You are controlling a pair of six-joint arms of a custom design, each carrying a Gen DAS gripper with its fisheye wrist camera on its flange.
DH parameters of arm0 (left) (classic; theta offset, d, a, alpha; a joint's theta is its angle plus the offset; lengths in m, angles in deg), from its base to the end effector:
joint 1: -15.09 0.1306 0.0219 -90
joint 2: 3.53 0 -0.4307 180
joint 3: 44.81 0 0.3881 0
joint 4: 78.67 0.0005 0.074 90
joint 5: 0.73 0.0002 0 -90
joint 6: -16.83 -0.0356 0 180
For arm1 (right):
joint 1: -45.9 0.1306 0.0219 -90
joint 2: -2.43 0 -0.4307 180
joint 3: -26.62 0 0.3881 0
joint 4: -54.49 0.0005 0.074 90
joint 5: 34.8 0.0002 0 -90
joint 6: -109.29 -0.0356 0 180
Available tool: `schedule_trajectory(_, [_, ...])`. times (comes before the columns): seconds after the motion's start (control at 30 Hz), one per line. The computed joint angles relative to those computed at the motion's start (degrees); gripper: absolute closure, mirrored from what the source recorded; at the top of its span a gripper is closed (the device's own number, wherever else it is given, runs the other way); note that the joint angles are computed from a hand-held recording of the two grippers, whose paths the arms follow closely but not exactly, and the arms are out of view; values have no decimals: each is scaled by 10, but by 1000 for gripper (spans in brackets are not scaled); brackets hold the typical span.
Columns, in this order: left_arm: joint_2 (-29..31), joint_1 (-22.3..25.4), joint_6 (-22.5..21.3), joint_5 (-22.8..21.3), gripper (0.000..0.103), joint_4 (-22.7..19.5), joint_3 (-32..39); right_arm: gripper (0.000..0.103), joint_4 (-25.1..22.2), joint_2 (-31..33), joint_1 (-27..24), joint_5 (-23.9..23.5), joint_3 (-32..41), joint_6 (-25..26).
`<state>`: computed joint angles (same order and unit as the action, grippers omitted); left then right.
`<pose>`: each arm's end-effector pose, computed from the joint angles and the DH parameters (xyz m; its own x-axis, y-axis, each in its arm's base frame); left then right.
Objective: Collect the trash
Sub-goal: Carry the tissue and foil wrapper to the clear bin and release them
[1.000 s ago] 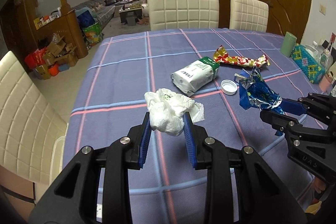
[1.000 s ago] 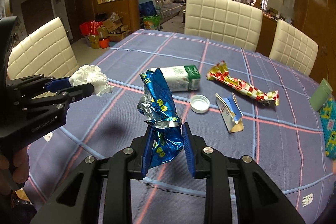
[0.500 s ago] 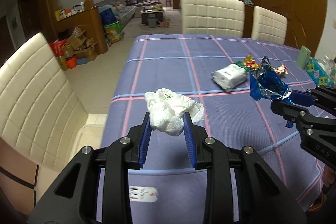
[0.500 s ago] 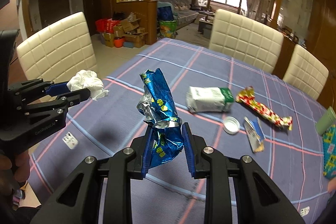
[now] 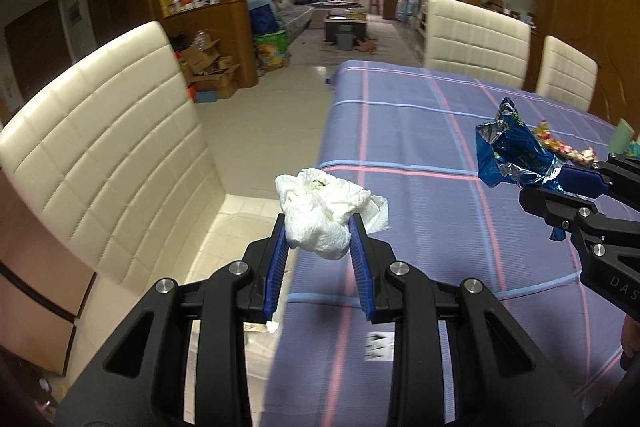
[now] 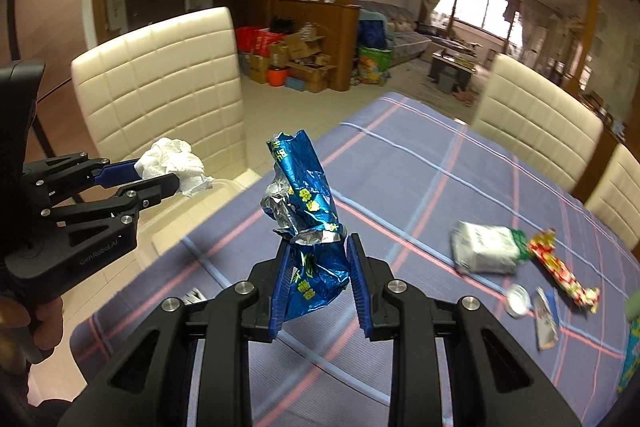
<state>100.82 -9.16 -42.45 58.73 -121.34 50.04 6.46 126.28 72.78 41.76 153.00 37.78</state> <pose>0.5319 -0.2203 0.4010 -0.6546 -0.1877 -0.7323 -0.3081 0.9508 0.0317 0.6436 0.3350 0.4278 -0.4178 -0.5576 -0.7173 -0.7566 0.6506 -0.0651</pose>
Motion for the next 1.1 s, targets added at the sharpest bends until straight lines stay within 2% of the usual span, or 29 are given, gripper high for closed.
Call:
schedule_trajectory(0.4, [-23,26,32,-57,71,-21,-43,76,-43,60,33,-17,84,22])
schedule_trajectory(0.53, [-27,36,41,-63,71,-22,-53,76,-54,76,40,-22,108,25])
schedule_trajectory(0.77, [-19,58,62,-47,71,-27,-63,76,-71,106,49,-30,146,35])
schedule_trajectory(1.1, [-5,80,68,-29,69,-17,-71,75,-126,156,47,-47,213,35])
